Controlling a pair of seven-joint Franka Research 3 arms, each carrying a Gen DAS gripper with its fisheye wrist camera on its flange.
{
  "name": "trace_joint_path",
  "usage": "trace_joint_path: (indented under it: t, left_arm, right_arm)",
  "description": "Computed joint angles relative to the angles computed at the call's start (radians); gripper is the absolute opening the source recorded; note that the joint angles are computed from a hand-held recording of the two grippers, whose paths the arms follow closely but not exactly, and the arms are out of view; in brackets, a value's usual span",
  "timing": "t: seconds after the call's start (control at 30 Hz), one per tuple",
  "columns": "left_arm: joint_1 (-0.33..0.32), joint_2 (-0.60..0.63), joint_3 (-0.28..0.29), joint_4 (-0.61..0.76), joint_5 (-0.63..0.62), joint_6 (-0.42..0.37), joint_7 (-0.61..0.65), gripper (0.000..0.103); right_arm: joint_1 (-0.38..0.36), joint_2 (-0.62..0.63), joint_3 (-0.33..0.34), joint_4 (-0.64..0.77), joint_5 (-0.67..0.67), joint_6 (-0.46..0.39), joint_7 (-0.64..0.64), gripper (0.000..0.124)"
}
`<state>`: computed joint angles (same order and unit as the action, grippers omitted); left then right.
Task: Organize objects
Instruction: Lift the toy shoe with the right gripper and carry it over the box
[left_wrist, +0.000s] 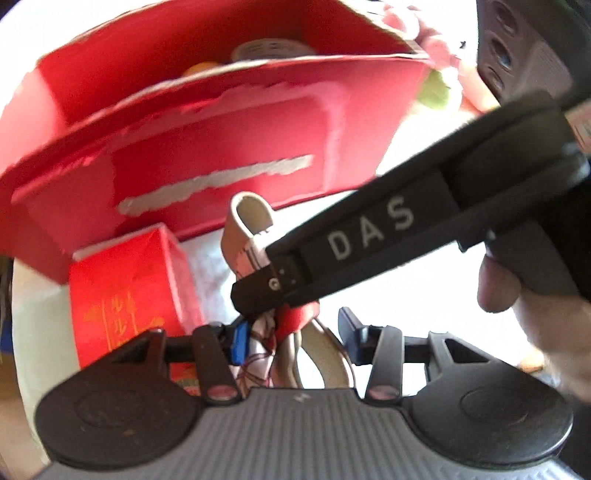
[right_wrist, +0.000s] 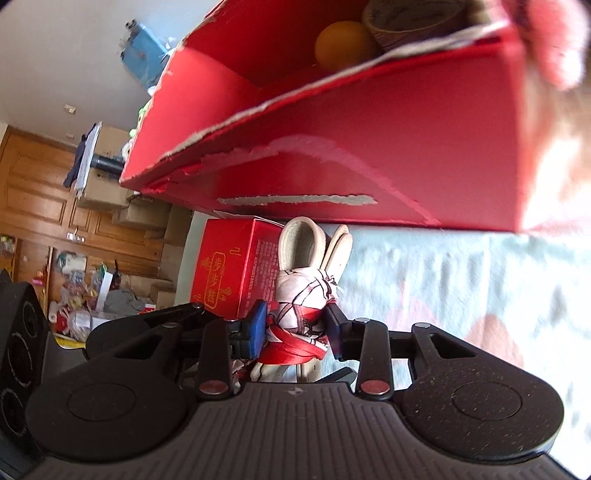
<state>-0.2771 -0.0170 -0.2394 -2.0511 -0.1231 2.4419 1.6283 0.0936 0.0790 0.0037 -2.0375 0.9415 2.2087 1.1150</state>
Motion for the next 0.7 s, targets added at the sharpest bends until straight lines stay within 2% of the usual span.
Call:
trace_joint_path:
  t: [0.1,0.3,0.53,0.7]
  left_arm:
    - [-0.004,0.005,-0.002,0.029,-0.039,-0.03,0.109,0.046]
    - [-0.006,0.049,-0.016,0.116,-0.158,-0.086,0.348,0.046]
    - [-0.005,0.095,-0.047,0.221,-0.293,-0.124,0.593,0.046]
    - [-0.007,0.11,-0.062,0.272,-0.377,-0.109,0.708,0.046]
  right_arm:
    - [-0.004,-0.044,-0.01,-0.038,-0.023,0.027,0.048,0.037]
    - [-0.006,-0.159,-0.031,-0.148,-0.086,0.141,0.193,0.037]
    - [-0.006,-0.328,-0.035,-0.296,-0.192,0.329,0.389,0.037]
    - [-0.008,-0.411,-0.029,-0.361,-0.288,0.457,0.485,0.037]
